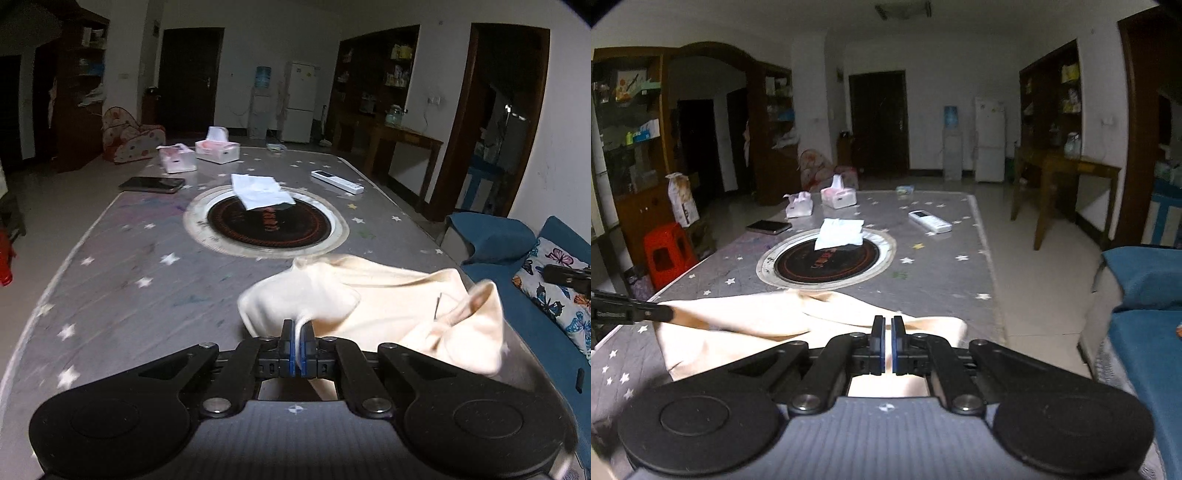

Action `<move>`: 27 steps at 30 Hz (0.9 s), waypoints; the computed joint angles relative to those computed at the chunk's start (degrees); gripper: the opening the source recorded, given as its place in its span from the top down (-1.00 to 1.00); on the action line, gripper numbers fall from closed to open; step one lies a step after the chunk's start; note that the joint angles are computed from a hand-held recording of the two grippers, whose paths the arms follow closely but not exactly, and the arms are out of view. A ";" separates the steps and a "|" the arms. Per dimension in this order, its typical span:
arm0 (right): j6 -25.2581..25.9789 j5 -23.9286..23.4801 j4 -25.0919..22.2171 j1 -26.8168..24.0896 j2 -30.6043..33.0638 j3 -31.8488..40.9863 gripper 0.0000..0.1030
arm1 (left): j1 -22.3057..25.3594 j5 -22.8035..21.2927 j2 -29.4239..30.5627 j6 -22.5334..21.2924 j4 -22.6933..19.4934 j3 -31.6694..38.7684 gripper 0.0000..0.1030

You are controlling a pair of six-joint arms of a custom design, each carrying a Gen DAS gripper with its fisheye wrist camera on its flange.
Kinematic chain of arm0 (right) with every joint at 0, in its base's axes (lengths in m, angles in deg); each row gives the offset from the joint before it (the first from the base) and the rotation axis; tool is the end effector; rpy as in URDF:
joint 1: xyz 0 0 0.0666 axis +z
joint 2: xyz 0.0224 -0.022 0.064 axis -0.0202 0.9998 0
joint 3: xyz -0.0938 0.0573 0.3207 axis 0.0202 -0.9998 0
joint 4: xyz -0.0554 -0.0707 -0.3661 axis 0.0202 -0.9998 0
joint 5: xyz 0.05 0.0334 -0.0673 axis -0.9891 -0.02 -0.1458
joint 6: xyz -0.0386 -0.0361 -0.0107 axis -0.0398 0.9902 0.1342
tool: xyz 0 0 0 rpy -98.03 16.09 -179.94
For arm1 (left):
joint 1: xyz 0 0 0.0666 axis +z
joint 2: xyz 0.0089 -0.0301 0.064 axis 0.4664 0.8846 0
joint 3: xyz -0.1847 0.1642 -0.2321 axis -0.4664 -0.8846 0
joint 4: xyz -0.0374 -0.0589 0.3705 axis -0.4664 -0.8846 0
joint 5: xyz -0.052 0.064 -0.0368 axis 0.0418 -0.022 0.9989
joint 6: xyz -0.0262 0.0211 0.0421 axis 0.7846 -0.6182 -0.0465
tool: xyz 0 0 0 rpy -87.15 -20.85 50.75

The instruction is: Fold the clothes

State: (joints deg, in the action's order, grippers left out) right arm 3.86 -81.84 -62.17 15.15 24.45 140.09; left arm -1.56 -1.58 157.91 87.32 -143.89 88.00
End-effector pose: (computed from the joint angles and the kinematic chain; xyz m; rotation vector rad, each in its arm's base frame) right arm 0.5008 0.1458 0.5162 -0.2193 2.0572 0.2112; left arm 0.5179 -0.2835 0.5036 0.0886 2.2004 -0.2399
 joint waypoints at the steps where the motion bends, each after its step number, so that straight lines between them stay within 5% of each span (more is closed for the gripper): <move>1: 0.01 0.29 -0.10 -0.03 -1.58 -1.65 0.96 | -0.04 -0.11 -2.33 0.27 0.82 -3.20 0.96; 6: 0.03 1.21 -1.98 -0.29 -7.98 -7.97 0.94 | -0.12 -1.79 -11.18 1.41 1.73 -14.87 0.97; 12: -0.11 -0.30 -4.14 -0.20 -5.27 -6.51 0.64 | -0.31 -2.43 -11.56 1.24 -0.58 -16.15 0.89; 15: 0.38 -0.47 -3.97 0.16 -1.92 -3.64 0.48 | -0.35 -3.21 -8.82 0.58 -0.61 -13.45 0.68; 20: 0.82 0.41 -5.39 0.25 4.23 2.48 0.26 | 0.20 -4.12 -0.95 -0.09 -2.41 -4.37 -0.10; 27: 0.65 1.45 -8.50 -0.39 12.59 11.03 0.15 | 1.93 -3.20 12.52 -0.30 -9.97 12.76 -0.17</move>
